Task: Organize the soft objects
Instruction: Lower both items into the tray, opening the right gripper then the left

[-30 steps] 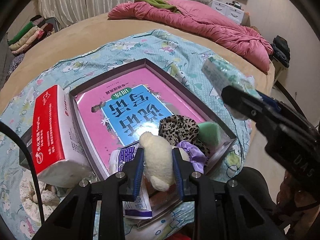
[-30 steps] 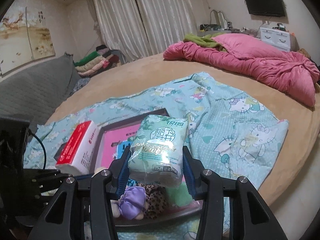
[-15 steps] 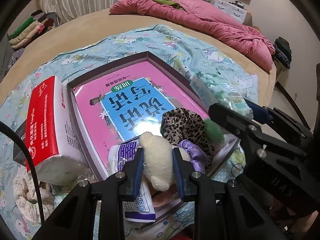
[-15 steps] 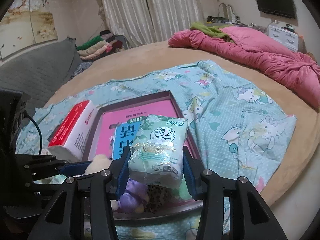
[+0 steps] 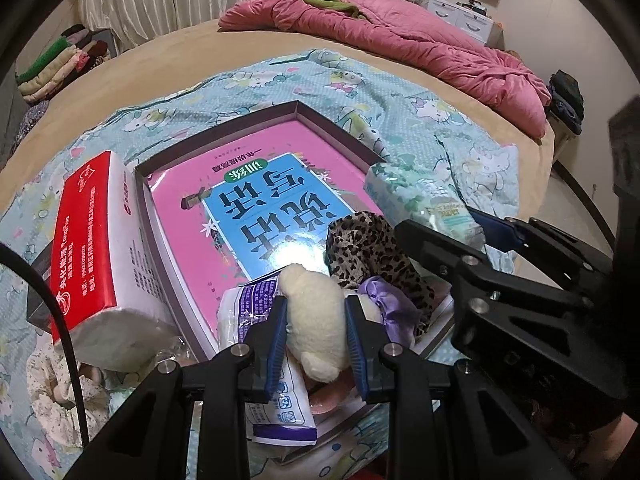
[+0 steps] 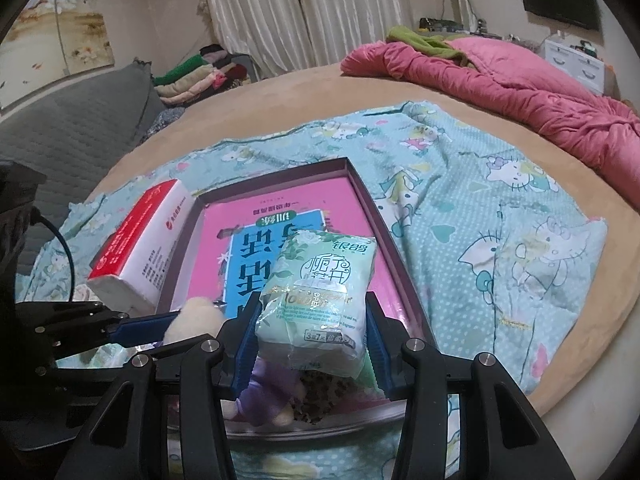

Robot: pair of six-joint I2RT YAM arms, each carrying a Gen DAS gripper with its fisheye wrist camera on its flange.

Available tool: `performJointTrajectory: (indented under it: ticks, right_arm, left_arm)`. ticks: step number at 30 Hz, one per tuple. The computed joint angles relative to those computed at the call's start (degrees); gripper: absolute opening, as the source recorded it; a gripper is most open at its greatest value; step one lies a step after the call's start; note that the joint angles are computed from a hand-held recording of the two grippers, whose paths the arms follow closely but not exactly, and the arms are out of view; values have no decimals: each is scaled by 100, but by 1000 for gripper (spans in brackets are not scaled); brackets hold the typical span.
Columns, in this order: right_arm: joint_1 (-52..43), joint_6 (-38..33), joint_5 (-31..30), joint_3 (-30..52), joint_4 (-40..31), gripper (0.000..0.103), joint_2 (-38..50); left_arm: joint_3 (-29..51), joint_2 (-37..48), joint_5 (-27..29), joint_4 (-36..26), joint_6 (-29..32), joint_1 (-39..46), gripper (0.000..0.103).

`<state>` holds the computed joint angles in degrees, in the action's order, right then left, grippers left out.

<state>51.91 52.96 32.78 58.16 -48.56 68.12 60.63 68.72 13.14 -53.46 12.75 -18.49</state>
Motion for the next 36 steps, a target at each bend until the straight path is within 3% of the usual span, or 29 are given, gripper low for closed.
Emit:
performJointTrajectory:
  ticks: [21,36]
  right_arm:
    - [-294,81,-376,-262,201,55,-10]
    - [-105,441,180,-285,81,69,-462]
  left_arm:
    - [-31,19,45,4,6,83,30]
    - [23,77,25,43,-133,190,35]
